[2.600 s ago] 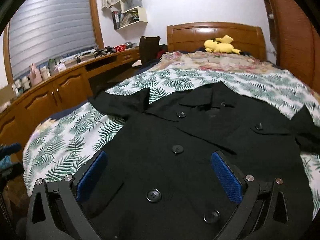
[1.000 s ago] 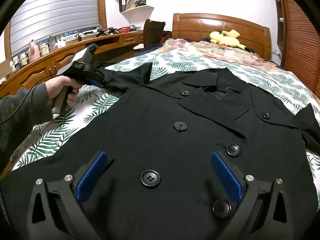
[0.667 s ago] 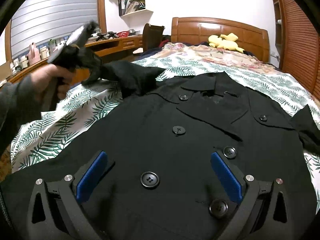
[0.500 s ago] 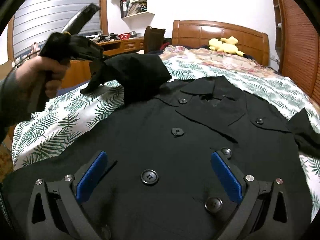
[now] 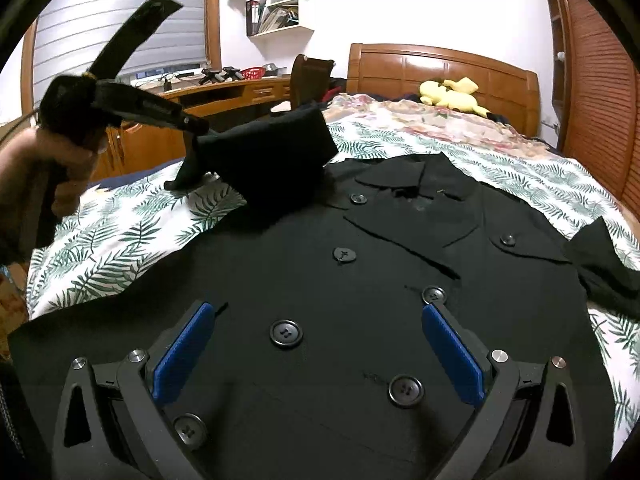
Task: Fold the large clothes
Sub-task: 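Grasp the sleeve cuff with the left gripper and lift it, then fold the held sleeve across the coat front and open the left gripper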
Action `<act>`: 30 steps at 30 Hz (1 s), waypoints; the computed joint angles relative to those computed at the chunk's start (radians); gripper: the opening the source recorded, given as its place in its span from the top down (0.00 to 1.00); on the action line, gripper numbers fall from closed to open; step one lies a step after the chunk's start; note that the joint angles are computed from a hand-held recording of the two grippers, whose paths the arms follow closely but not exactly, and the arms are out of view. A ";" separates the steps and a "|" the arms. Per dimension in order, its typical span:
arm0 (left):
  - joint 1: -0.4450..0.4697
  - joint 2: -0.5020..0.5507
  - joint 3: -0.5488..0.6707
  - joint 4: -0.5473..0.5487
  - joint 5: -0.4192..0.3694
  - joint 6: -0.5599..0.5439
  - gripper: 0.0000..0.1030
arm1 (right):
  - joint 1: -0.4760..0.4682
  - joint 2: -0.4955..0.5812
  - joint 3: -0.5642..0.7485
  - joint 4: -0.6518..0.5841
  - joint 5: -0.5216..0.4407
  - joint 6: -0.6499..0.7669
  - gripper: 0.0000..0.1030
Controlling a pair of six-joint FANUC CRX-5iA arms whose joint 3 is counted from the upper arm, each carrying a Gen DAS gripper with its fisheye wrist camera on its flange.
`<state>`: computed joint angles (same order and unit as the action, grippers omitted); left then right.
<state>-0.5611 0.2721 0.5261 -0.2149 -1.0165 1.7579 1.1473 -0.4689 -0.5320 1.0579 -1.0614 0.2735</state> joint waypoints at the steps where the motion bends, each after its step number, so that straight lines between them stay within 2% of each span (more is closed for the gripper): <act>1: -0.003 -0.002 0.001 -0.014 0.000 0.004 0.81 | 0.009 -0.001 -0.002 0.002 -0.012 0.001 0.00; 3: 0.003 -0.017 -0.015 -0.021 0.023 0.007 0.51 | 0.008 0.009 0.003 -0.001 -0.017 0.012 0.00; 5: 0.019 -0.035 -0.044 -0.014 0.058 0.017 0.38 | 0.009 0.009 0.005 -0.009 -0.021 0.025 0.00; 8: 0.041 -0.036 -0.062 -0.020 0.075 0.026 0.31 | 0.004 0.008 0.008 -0.021 -0.016 0.033 0.00; 16: 0.139 0.052 -0.052 -0.020 0.040 0.041 0.30 | -0.012 0.012 0.023 -0.061 -0.003 0.058 0.00; 18: 0.176 0.083 -0.041 0.021 0.016 0.050 0.30 | -0.020 0.012 0.025 -0.071 0.006 0.061 0.00; 21: 0.216 0.102 -0.049 0.065 0.037 0.068 0.30 | -0.030 0.012 0.031 -0.089 0.018 0.069 0.00; 28: 0.244 0.178 0.033 0.046 0.017 0.099 0.30 | -0.034 0.011 0.034 -0.101 0.023 0.079 0.00; 29: 0.249 0.180 0.032 0.055 0.032 0.092 0.36 | -0.033 0.010 0.033 -0.099 0.022 0.078 0.00; 30: 0.250 0.182 0.033 0.056 0.042 0.087 0.58 | -0.032 0.010 0.032 -0.097 0.022 0.078 0.00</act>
<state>-0.3116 0.4539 0.5591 -0.1589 -0.9748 1.8446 1.1153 -0.4588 -0.5001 0.9607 -1.0395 0.3511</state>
